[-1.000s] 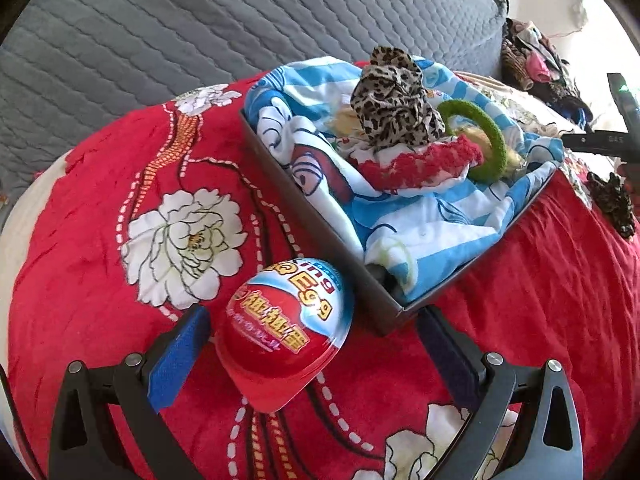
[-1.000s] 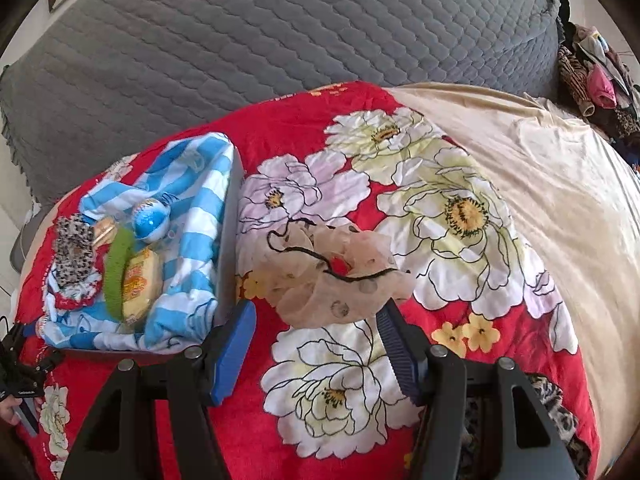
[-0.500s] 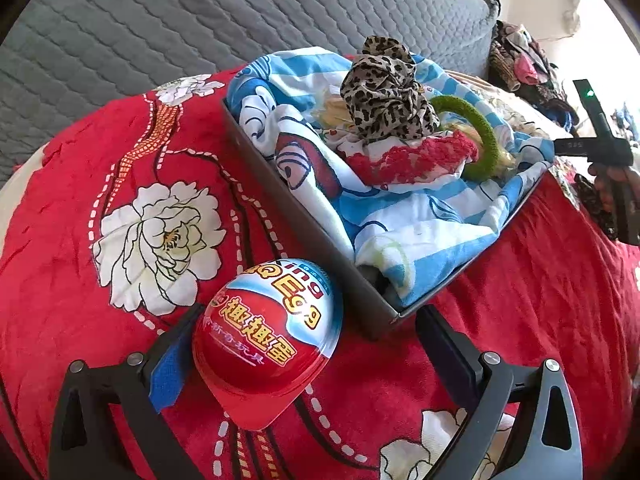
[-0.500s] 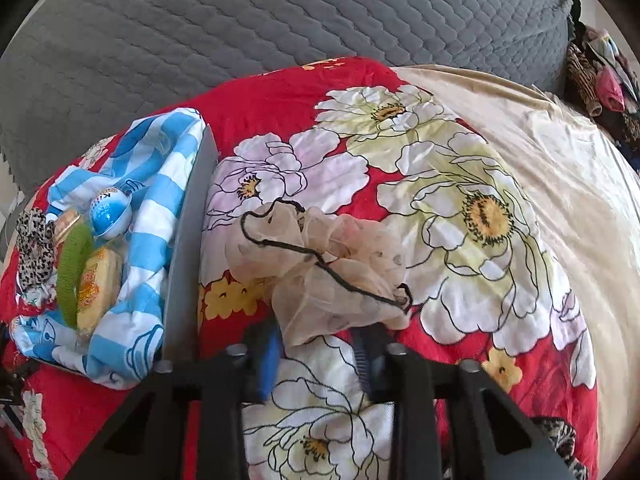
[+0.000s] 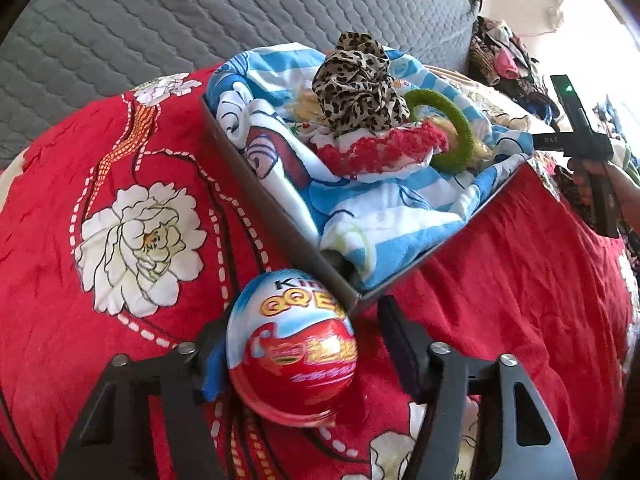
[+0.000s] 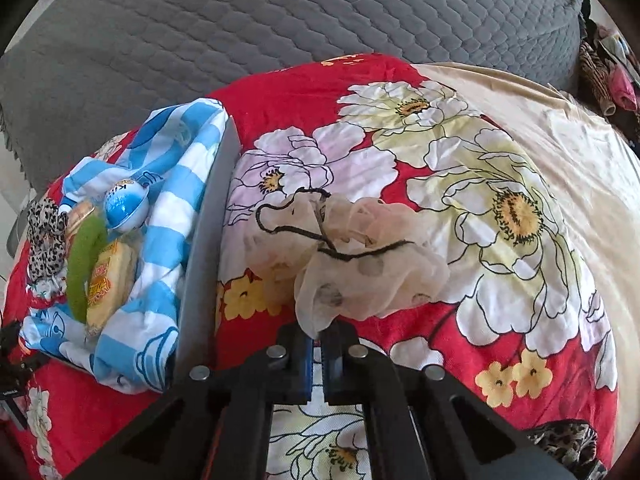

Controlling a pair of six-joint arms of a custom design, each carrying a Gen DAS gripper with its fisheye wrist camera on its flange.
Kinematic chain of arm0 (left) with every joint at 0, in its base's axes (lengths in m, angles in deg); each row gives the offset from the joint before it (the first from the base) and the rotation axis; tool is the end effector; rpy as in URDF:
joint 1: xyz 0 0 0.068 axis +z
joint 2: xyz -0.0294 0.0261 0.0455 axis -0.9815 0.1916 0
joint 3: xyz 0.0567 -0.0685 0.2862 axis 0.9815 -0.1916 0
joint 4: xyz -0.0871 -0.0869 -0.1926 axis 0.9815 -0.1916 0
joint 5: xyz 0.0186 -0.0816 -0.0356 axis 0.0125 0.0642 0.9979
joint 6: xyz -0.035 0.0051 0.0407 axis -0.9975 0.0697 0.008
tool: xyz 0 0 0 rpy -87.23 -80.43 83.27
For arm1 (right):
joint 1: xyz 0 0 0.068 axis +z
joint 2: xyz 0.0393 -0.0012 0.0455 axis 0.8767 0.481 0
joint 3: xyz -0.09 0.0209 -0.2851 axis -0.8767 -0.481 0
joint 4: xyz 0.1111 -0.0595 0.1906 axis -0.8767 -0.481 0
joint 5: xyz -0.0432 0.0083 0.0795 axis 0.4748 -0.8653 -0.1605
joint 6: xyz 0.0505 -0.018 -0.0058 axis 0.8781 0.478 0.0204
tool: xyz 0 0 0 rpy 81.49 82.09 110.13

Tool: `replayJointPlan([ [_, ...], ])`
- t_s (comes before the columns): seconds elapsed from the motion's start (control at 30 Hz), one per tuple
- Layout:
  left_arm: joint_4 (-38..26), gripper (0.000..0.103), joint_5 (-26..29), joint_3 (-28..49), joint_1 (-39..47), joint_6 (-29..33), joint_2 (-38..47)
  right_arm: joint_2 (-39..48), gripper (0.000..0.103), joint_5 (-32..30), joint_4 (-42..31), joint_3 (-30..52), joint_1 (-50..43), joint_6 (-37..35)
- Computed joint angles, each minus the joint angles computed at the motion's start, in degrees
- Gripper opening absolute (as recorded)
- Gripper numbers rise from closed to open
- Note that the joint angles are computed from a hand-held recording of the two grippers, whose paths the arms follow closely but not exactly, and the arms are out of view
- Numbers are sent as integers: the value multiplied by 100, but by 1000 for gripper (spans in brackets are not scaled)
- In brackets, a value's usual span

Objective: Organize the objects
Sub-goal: 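Grasp the beige scrunchie with the right tool while the left tool grasps the red egg, then carry the beige scrunchie and red egg over the shirt in the tray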

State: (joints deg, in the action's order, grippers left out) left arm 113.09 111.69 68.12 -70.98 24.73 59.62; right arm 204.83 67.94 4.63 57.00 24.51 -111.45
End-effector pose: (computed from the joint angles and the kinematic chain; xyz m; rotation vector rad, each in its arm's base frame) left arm 0.2155 0.0129 0.0083 0.6446 2.4170 -0.3998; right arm 0.2137 -0.1438 0.0337 0.1935 2.5424 0.0966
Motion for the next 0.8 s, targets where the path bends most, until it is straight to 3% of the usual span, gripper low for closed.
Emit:
replayJointPlan([
  [0.1,-352,51,83,44,184,226,-111,-35,3,-49,-23,-20,-51,-34],
  [0.33,-606,51,240,-70,390,473,-262,-138,3,-178,-116,-55,-153,-55],
  [0.8,263,51,284,-907,488,522,-355,-928,3,-542,-546,-374,-392,-320],
])
